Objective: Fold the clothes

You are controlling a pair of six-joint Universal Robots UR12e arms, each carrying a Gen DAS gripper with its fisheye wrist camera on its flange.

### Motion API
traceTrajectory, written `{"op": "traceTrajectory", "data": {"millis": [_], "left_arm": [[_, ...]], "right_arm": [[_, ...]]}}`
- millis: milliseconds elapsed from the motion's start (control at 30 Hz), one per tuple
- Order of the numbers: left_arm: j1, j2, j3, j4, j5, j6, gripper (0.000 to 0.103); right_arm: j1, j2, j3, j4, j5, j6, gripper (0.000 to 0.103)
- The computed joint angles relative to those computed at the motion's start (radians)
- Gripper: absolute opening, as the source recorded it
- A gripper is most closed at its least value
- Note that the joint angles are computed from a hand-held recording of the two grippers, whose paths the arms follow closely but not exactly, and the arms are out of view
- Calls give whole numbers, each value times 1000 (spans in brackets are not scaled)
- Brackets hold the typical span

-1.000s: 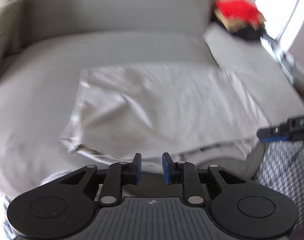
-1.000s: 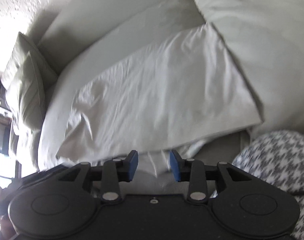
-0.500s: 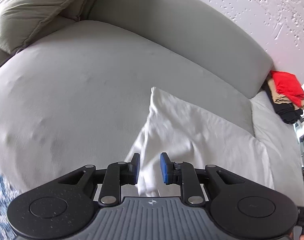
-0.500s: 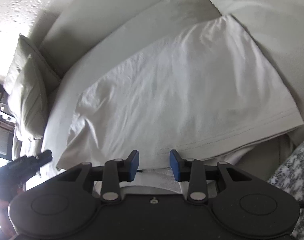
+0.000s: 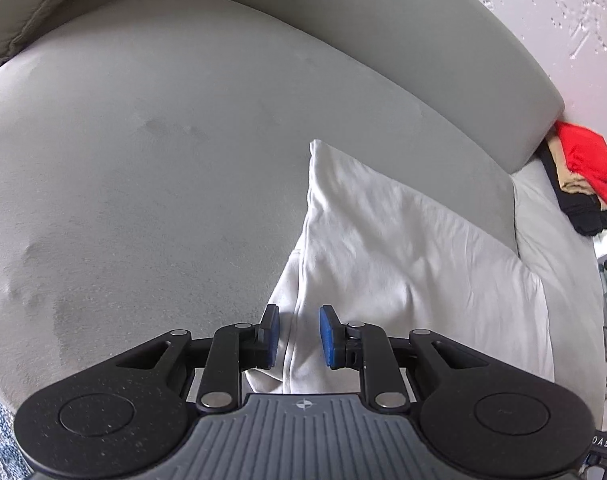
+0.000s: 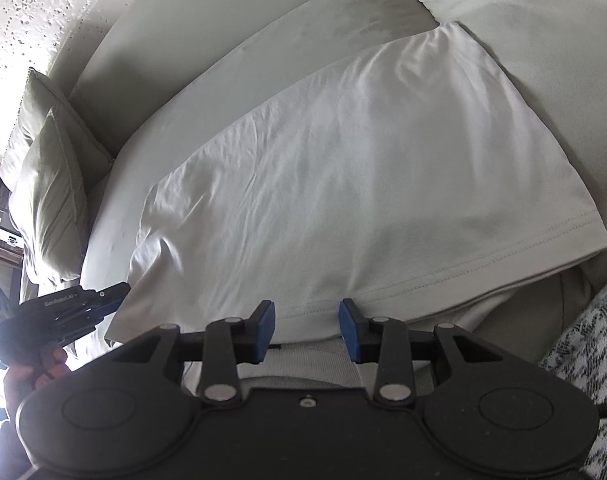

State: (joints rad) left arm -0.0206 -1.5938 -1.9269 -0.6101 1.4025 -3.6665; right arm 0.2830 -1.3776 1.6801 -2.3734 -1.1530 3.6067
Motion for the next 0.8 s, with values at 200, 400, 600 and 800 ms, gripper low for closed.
{"op": "traceTrajectory", "data": {"millis": [200,400,600,800], "left_arm": [[-44,-10,29,-19,144,88,0],[-118,-45,88,-101,378,259,2],[-117,-26,78,-157,409,249,15],[-67,68,-20,10,219,135,13]], "right_arm": [[-1,1,-2,7,2,-4,35],[2,5,-8,14,-2,-20,40],[-11,-18,2,0,2,-48,47],[-63,-74,69,-175,-165,54,26]]}}
